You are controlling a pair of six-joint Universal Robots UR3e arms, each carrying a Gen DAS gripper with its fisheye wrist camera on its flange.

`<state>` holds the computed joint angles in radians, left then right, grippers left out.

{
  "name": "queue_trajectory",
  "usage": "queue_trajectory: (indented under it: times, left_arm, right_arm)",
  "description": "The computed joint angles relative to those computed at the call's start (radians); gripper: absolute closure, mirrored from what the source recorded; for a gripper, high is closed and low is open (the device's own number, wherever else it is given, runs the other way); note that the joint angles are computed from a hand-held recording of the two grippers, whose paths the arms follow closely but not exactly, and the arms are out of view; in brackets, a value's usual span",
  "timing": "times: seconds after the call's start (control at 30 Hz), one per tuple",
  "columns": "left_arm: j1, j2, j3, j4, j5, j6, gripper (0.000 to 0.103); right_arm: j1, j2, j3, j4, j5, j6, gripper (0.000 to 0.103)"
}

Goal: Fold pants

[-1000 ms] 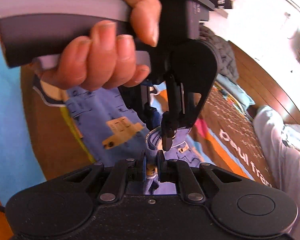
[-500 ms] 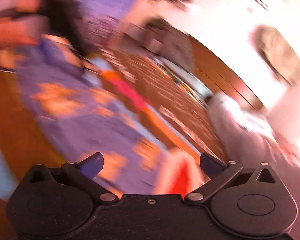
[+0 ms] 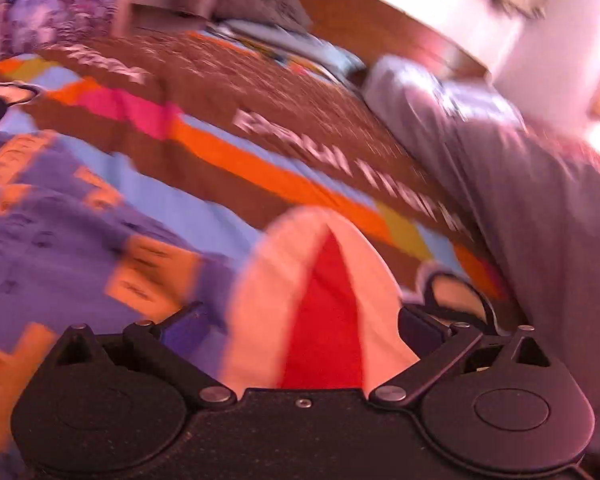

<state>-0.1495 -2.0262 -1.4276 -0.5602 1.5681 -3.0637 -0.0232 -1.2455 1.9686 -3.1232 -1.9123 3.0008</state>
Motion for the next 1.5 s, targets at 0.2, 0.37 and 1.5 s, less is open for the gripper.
queue_trajectory:
  times: [0.2,0.37,1.5]
  left_arm:
    - [0.133,0.231,-0.250,-0.032,-0.212,0.124,0.000]
    - [0.179,0.374,-0.392,-0.019,-0.199,0.180,0.000]
    - [0.913,0.196,-0.367,0.093,-0.935,-0.129,0.000]
  right_arm:
    - [-0.040,-0.400,0.251,0.067,0.207,0.036,0.001]
    - [0.176,-0.299,0.170,0.233,-0.006,0.066,0.001]
    - [0.636,0.706,-1.563,0.901,0.092,0.115,0.086]
